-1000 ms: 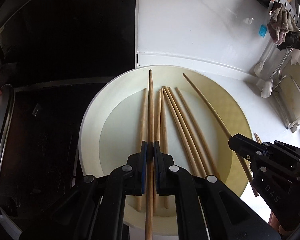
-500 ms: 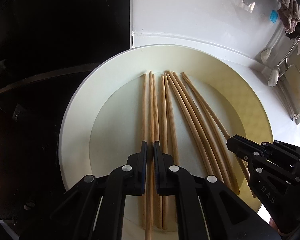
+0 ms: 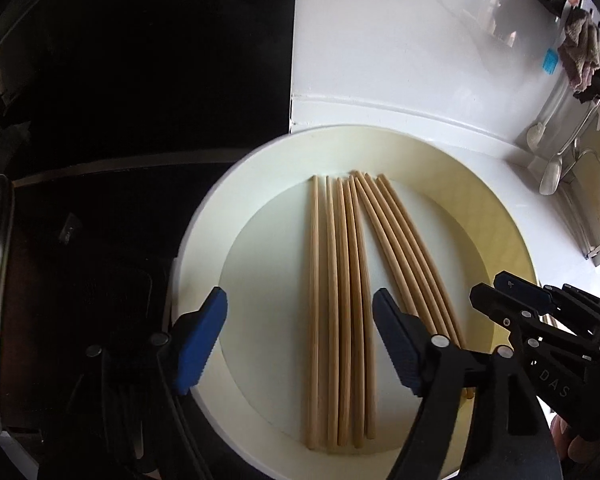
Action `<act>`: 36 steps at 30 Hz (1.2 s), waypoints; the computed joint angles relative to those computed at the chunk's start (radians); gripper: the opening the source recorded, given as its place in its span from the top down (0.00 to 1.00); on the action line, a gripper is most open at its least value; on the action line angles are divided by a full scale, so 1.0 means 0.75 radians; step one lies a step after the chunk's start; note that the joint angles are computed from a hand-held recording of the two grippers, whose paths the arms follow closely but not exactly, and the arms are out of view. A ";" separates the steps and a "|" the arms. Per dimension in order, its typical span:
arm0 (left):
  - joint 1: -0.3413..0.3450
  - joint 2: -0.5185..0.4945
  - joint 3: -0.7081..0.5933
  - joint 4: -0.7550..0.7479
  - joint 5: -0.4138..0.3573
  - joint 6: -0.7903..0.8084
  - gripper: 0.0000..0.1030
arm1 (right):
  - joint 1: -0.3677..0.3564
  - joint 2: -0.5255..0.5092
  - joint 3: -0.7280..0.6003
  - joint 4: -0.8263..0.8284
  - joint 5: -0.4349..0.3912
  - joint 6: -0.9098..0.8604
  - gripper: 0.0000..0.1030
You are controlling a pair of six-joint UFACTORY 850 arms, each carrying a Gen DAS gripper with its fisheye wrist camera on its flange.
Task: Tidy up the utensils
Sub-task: 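Move both tools back toward the last two chopsticks on the counter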
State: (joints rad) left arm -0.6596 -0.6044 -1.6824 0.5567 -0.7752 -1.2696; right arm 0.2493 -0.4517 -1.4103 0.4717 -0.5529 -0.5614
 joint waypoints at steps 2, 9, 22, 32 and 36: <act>-0.008 0.019 0.008 0.015 -0.013 -0.005 0.24 | -0.013 0.022 0.019 0.047 0.006 -0.024 0.61; -0.043 0.074 0.043 0.071 -0.054 -0.066 0.17 | -0.054 0.124 0.112 0.164 0.025 -0.145 0.54; -0.156 0.046 -0.063 0.097 -0.115 -0.121 0.14 | -0.229 0.316 0.297 0.305 0.034 -0.343 0.49; -0.247 -0.123 -0.316 0.039 -0.221 -0.127 0.14 | -0.414 0.357 0.349 0.337 -0.019 -0.517 0.48; -0.288 -0.204 -0.433 0.020 -0.253 -0.128 0.14 | -0.480 0.361 0.369 0.386 -0.021 -0.626 0.46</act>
State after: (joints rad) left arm -0.8754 -0.7576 -2.0072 0.5719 -0.9650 -1.3656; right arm -0.1109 -0.1810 -1.1338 0.7613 -0.5689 -1.0311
